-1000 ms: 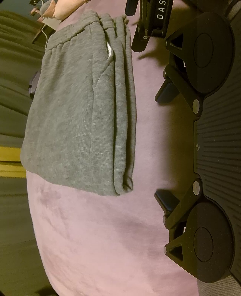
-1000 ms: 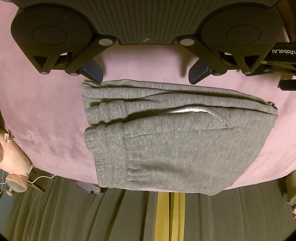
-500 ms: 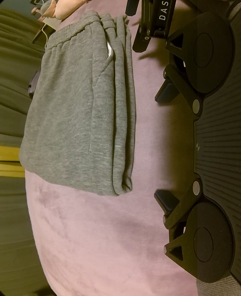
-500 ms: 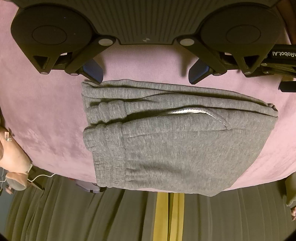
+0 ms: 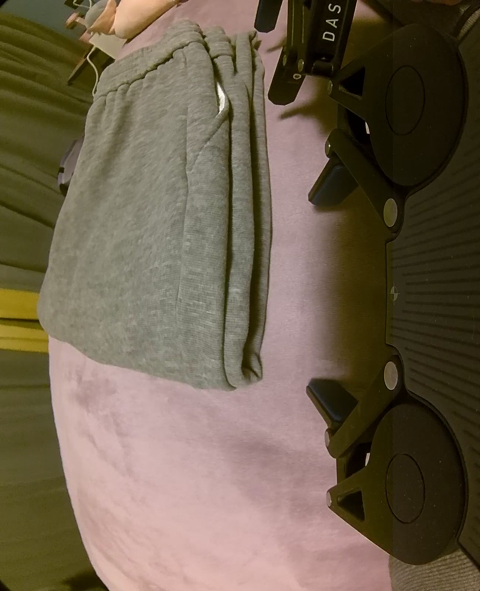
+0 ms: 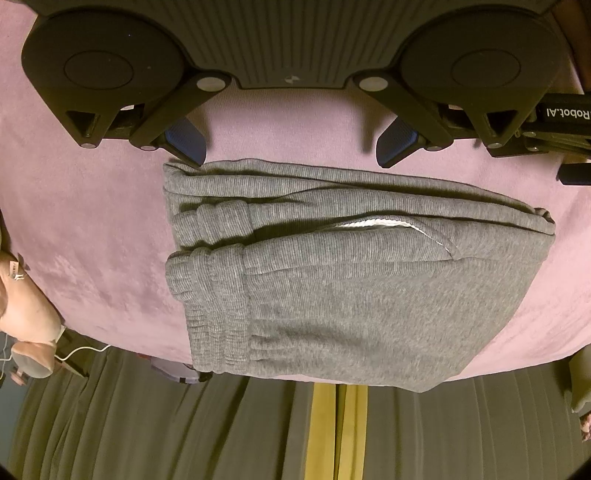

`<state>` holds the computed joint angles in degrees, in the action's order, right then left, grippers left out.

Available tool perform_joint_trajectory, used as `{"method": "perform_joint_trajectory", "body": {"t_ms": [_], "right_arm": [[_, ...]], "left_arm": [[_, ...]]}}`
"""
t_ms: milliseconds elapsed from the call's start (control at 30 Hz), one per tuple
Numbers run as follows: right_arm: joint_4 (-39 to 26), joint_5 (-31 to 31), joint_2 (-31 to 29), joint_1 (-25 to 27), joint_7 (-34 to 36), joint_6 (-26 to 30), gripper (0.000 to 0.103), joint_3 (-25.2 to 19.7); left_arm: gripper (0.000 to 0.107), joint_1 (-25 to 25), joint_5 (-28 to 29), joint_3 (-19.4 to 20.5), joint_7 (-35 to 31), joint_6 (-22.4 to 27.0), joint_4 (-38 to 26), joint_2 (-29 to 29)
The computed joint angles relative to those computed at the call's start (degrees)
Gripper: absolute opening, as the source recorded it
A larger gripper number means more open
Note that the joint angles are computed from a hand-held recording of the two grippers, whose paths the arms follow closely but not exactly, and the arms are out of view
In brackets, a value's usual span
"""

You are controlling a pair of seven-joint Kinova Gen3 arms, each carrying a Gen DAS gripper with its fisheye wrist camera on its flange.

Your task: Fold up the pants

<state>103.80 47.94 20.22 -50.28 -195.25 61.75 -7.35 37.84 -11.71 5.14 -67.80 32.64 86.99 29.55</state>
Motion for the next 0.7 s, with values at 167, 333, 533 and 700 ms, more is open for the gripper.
{"method": "perform_joint_trajectory", "body": {"t_ms": [167,333,533,700], "right_arm": [[0.0,0.0,0.0,0.0,0.0,0.0,0.099,0.0],[0.0,0.0,0.0,0.0,0.1,0.0,0.099,0.0],[-0.1,-0.1,0.1,0.0,0.1,0.0,0.099,0.0],[-0.1,0.0,0.1,0.0,0.0,0.0,0.099,0.0]], "left_arm": [[0.103,0.3,-0.3,-0.2,0.1,0.2,-0.1,0.1],[0.103,0.3,-0.3,-0.1,0.0,0.3,-0.2,0.1],[0.103,0.2,-0.3,-0.1,0.1,0.2,-0.2,0.1],[0.103,0.3,-0.3,-0.2,0.0,0.4,-0.3,0.2]]}}
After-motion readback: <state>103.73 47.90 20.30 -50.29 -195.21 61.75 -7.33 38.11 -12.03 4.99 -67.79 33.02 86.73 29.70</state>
